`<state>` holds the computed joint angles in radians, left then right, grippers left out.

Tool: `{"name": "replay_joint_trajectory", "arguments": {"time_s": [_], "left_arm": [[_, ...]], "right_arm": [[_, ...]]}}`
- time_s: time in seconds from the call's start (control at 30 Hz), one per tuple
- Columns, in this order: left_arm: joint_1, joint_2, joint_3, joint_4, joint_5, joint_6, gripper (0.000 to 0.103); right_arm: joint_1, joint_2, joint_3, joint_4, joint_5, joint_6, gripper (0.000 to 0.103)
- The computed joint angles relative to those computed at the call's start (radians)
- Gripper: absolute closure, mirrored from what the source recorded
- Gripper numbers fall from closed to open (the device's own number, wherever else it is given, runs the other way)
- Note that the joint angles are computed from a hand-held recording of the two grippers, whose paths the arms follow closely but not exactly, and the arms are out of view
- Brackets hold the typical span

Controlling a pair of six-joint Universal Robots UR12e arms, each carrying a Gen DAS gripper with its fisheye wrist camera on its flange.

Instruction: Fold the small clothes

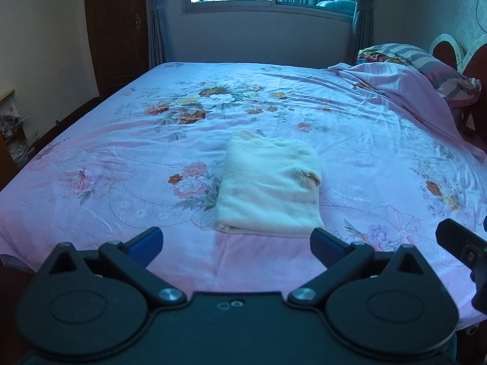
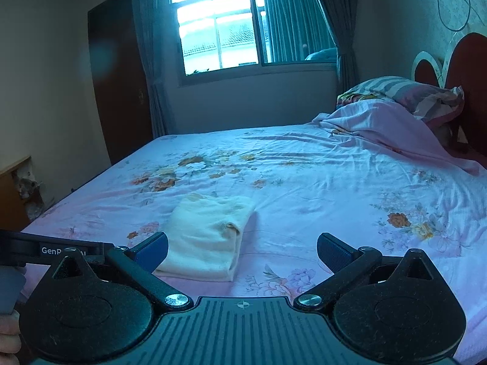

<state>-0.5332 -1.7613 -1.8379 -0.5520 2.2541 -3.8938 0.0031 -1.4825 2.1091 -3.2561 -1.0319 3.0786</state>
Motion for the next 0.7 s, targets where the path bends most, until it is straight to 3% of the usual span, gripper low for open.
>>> {"name": "replay_joint_trajectory", "arguments": {"time_s": [0.37,0.57,0.7], "left_arm": [[0.000,-0.005,-0.022,0.098,-0.002,0.057,0.002],[0.010,0.009,-0.045,0.138,-0.015,0.030,0.002],[0.014,0.014,-0.041,0.119,-0.021,0.025,0.002]], "right_arm": [[-0.012,0.004,-0.003,-0.013,-0.007,0.029,0.000],[-0.009,0.005,-0.006,-0.001,-0.005,0.021,0.000],[-0.008,0.006,-0.007,0.009,0.008,0.007,0.000]]}}
